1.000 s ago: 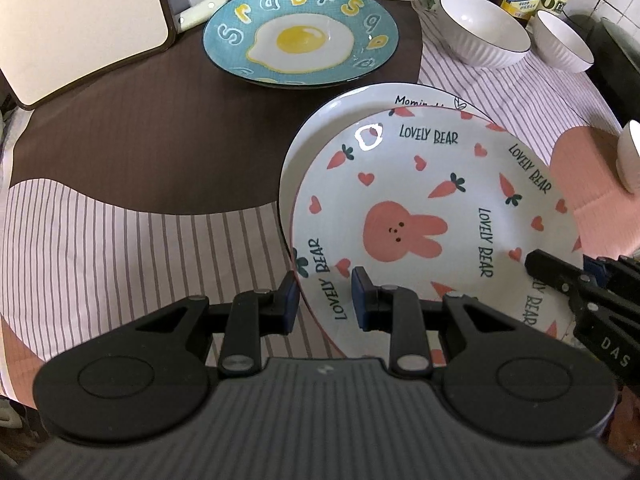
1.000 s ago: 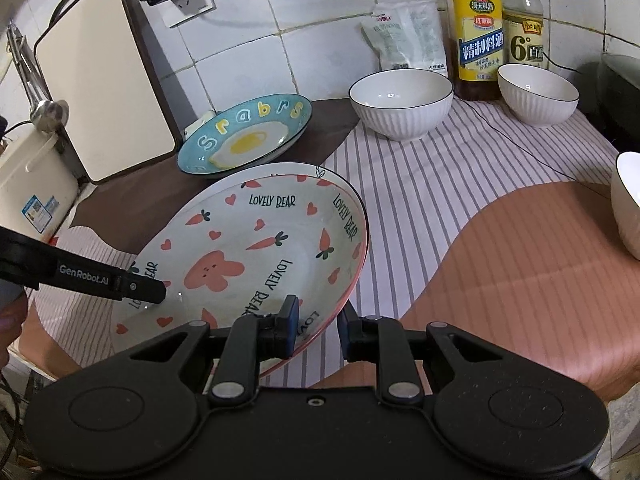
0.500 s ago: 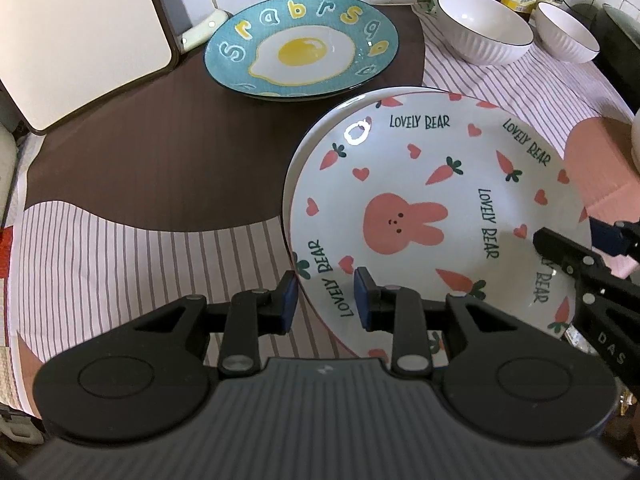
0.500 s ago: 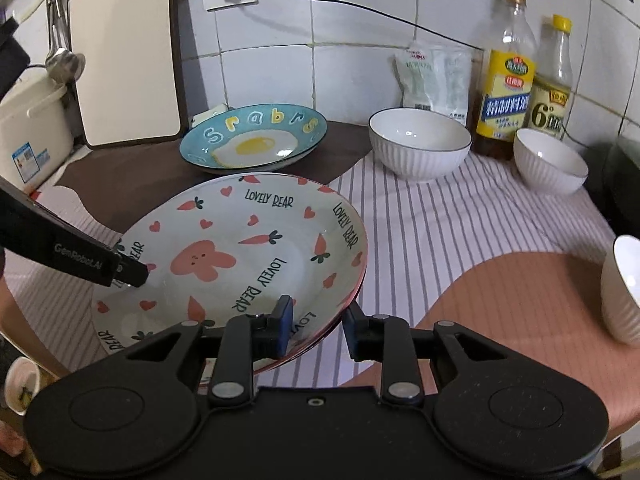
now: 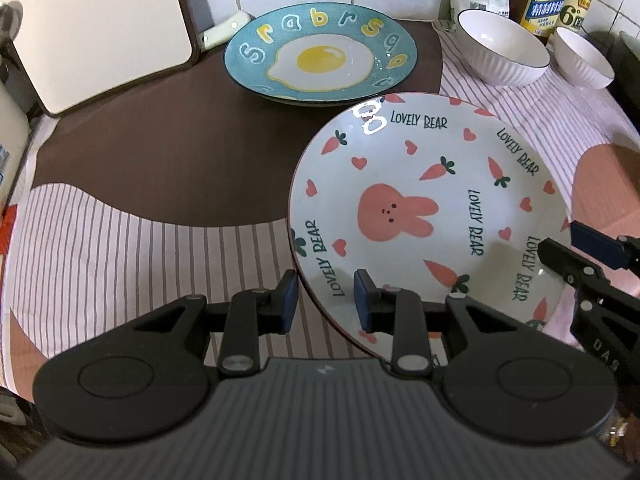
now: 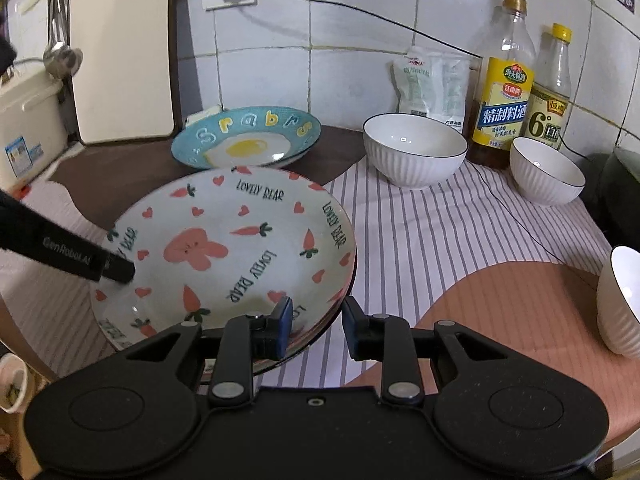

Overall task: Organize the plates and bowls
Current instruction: 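Open both grippers and withdraw from the stacked plates, then move both grippers to the blue egg plate rim and close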

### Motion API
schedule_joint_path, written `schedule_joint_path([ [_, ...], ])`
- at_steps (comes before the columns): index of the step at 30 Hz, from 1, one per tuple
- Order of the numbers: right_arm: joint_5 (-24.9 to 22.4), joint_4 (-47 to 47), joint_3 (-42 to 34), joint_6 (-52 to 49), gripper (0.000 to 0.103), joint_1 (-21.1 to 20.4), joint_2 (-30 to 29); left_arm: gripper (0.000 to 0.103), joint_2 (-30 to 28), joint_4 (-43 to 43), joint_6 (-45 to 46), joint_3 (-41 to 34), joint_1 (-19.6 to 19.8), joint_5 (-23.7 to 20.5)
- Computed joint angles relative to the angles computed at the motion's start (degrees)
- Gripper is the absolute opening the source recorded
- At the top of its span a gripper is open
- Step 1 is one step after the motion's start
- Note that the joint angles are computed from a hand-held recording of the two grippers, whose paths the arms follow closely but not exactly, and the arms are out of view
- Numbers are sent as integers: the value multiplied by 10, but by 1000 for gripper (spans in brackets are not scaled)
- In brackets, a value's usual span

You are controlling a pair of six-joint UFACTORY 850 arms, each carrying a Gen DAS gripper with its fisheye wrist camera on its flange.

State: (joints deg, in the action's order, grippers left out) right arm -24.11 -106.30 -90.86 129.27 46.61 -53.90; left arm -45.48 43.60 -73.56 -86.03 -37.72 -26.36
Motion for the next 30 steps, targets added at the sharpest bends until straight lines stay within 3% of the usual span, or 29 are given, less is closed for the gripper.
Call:
schedule_joint_path([
  [8,-16,-150,40,124,33,-5,49,30,57,81,-73,41,1,20],
  [10,-17,-192,44,157,39,-8,60,31,71,106,-90,48,1,20],
  [12,-12,-228,45,187,45,-11,69,40,87,135,-110,56,0,17],
  [16,9,-314,35,257,55,-21,74,43,111,179,-137,64,3,8],
  [22,27,-386,-9,283,69,-32,52,56,128,254,-211,72,19,11],
  [27,70,-448,-78,334,72,-47,5,76,117,326,-289,67,39,21],
  [30,98,-456,-136,364,75,-56,-33,81,102,370,-332,60,50,27],
])
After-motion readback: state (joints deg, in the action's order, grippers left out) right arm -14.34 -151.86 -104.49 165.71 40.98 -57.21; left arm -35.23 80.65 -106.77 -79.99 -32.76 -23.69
